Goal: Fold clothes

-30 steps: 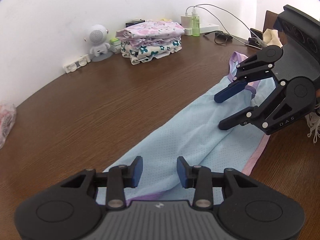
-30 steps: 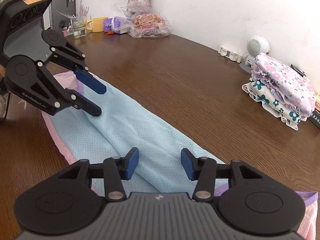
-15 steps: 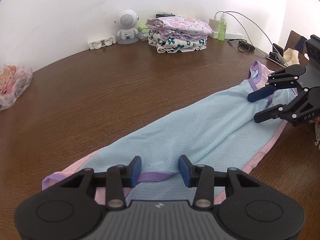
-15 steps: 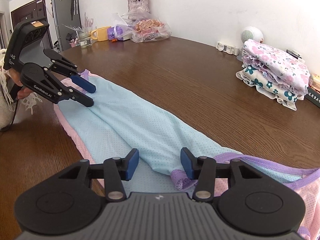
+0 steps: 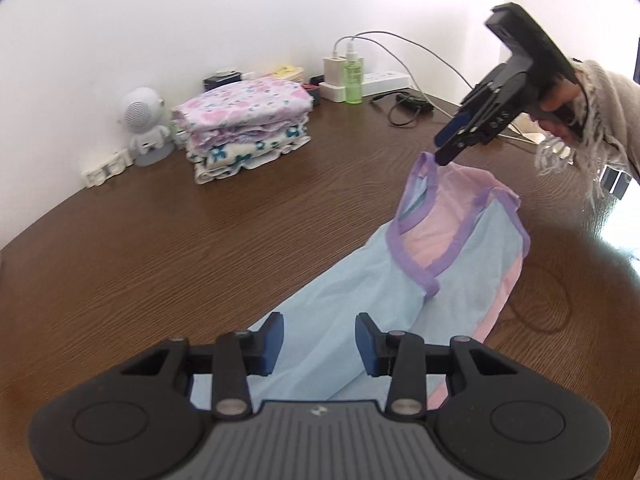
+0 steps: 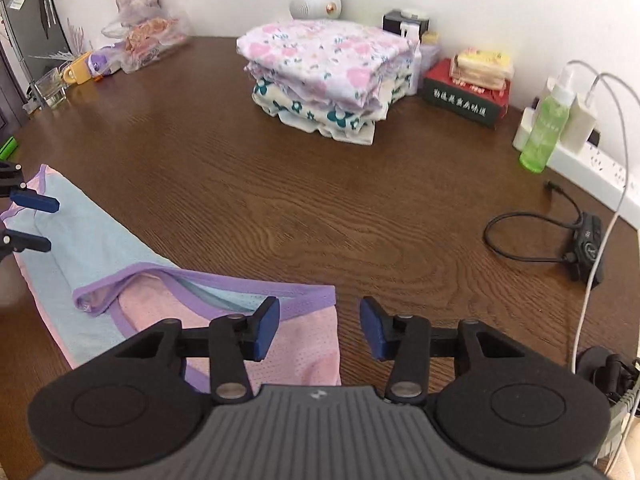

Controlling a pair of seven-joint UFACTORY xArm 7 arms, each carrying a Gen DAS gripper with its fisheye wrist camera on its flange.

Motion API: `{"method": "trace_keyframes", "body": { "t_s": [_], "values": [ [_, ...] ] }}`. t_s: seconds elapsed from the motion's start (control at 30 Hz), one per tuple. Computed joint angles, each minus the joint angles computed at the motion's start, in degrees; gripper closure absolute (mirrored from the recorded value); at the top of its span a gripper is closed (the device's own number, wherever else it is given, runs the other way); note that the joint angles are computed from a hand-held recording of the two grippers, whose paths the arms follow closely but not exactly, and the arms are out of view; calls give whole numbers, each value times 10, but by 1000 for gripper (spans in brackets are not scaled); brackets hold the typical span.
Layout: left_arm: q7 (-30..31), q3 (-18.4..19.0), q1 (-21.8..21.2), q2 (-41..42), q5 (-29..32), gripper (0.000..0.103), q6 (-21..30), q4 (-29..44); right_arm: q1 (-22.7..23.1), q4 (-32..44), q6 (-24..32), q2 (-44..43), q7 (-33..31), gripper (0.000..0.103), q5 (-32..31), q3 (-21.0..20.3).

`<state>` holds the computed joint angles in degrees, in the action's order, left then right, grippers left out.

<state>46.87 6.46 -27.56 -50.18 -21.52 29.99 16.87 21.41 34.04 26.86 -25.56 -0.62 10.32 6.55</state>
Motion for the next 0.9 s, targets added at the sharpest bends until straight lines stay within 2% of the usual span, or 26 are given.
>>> {"method": "trace_keyframes", "body": {
  "t_s": [0.07,0.1,0.17,0.23,0.33,0.4,0.43,0.57,0.73,0.77,0.9],
  "values": [
    [-10,-17,-19,33,-8,71,-14,10,26,24,16,31,-50,57,39,-35],
    [-16,-25,-26,50,-9,77,-18,16,27,38,27,46,-65,57,51,-42],
    [-21,-34,-36,76,-11,80,-25,25,24,68,59,76,-98,58,75,-50],
    [-28,-44,-37,90,-7,87,-30,29,12,90,89,95,-119,67,91,-49],
    [-41,-54,-36,102,0,87,-34,30,-6,111,115,111,-142,75,109,-41],
    [-54,-60,-29,110,7,86,-32,31,-12,112,121,111,-165,94,118,-35],
    [-57,-59,-29,110,6,86,-36,28,-15,109,118,109,-169,97,115,-29],
    [-76,-60,-26,102,10,86,-35,23,-15,67,61,66,-176,98,94,-7],
    [-89,-60,-28,96,18,86,-38,18,15,-53,-41,-78,-197,98,6,34],
    [-91,-59,-28,96,19,86,-39,18,12,-75,-52,-105,-191,98,-25,53],
    [-97,-59,-30,93,23,86,-43,14,28,-135,-43,-179,-178,98,-96,85]
  ]
}}
